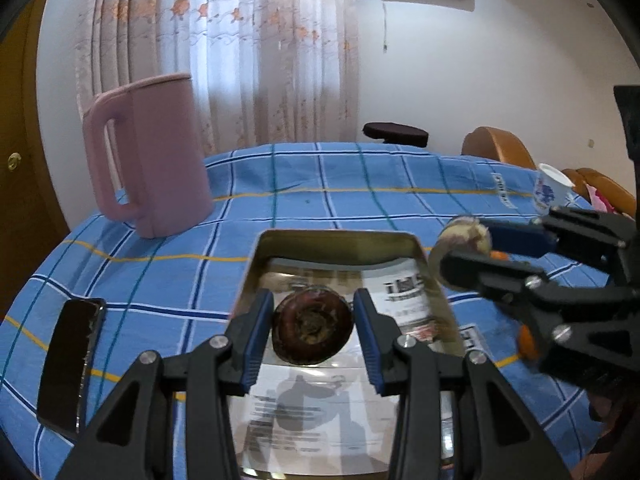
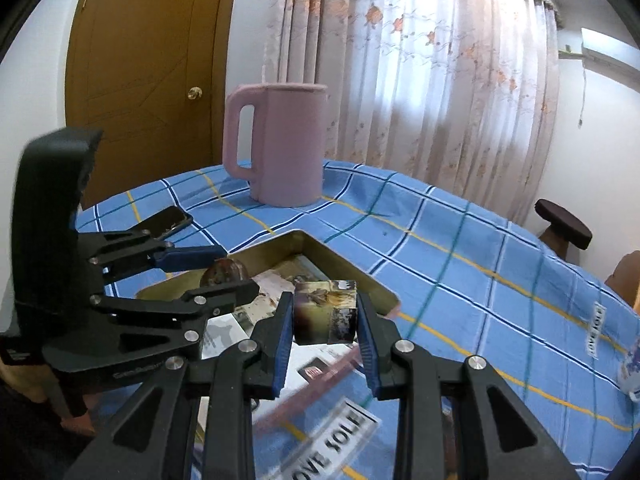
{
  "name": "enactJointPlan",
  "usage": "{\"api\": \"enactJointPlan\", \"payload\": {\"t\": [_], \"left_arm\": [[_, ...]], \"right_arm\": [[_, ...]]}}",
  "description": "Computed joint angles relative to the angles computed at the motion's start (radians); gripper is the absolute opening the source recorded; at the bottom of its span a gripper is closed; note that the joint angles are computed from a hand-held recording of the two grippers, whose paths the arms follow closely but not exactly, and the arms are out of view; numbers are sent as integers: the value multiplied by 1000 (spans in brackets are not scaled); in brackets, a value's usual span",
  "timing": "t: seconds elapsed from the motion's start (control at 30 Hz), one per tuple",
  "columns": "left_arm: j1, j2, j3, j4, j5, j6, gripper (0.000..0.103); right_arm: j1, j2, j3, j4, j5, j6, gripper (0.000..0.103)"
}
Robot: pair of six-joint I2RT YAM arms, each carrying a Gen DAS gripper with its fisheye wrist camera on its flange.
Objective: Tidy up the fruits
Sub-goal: 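Carry both held items over the tin box and open both grippers to drop them, then grasp an orange with the left gripper while the right grasps another orange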
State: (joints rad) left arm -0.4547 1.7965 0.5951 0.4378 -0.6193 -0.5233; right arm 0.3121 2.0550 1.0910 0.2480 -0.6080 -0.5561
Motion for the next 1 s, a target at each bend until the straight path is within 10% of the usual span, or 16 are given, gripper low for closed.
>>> {"api": "enactJointPlan", "payload": {"t": [0.67,1.0], "left_arm": [[70,23,-25,24,38,19,45],[-16,-92,-86,25,-76,-5,80]], "right_arm": [[81,116,93,-107,49,-22,32],[22,31,-46,6,26,-13,53]]}}
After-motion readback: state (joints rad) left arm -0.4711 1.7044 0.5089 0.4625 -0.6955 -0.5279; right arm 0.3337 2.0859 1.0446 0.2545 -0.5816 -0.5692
